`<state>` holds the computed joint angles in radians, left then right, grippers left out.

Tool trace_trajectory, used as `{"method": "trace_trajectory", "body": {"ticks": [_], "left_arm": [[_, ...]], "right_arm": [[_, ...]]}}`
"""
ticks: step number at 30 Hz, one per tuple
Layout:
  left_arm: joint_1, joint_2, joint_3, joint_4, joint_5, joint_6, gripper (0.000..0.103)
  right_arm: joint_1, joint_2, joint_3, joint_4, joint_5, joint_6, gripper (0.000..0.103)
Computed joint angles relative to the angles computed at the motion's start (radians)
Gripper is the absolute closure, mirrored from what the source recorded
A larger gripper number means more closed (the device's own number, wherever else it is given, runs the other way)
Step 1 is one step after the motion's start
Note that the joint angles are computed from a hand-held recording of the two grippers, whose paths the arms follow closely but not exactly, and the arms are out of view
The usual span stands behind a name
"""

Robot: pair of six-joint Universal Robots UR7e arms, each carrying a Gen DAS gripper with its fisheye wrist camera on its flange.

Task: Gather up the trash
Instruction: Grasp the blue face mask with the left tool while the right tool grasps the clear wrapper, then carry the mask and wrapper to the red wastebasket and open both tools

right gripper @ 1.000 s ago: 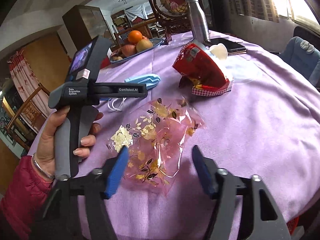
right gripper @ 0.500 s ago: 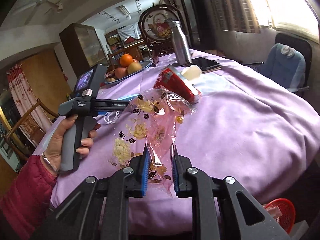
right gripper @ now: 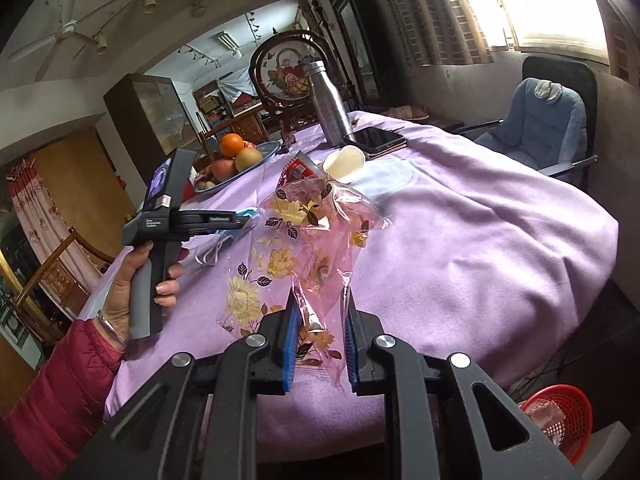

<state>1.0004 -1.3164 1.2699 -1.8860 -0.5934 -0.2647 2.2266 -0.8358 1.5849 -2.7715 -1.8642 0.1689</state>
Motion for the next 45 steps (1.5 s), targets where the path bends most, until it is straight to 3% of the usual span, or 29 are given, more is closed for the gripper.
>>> {"method": "trace_trajectory", "body": {"ticks": [5, 17, 22, 29, 35, 45], "left_arm": [[-0.042, -0.067, 0.066, -0.123, -0.028, 0.033, 0.071], [-0.146, -0.21, 0.265, -0.213, -0.114, 0.023, 0.07], [-0.207, -0.211, 0.315, -0.171, -0.097, 0.008, 0.07], [-0.271, -0.156, 0.344, -0.233, -0.183, 0.045, 0.069], [-0.306, -0.09, 0.364, -0.266, -0.267, 0.076, 0.068], [-0.314, 0.016, 0.362, -0.288, -0.388, 0.102, 0.068]], "right_arm": [[0.009, -0.048, 0.045, -0.017, -0.043, 0.005, 0.083], [-0.006, -0.252, 0.23, -0.025, -0.179, 0.062, 0.083], [-0.048, -0.351, 0.336, 0.029, -0.244, 0.121, 0.083], [-0.16, -0.437, 0.502, 0.093, -0.266, 0.222, 0.083], [-0.286, -0.407, 0.578, 0.114, -0.277, 0.206, 0.083], [-0.466, -0.189, 0.524, 0.193, -0.253, 0.102, 0.083]]}}
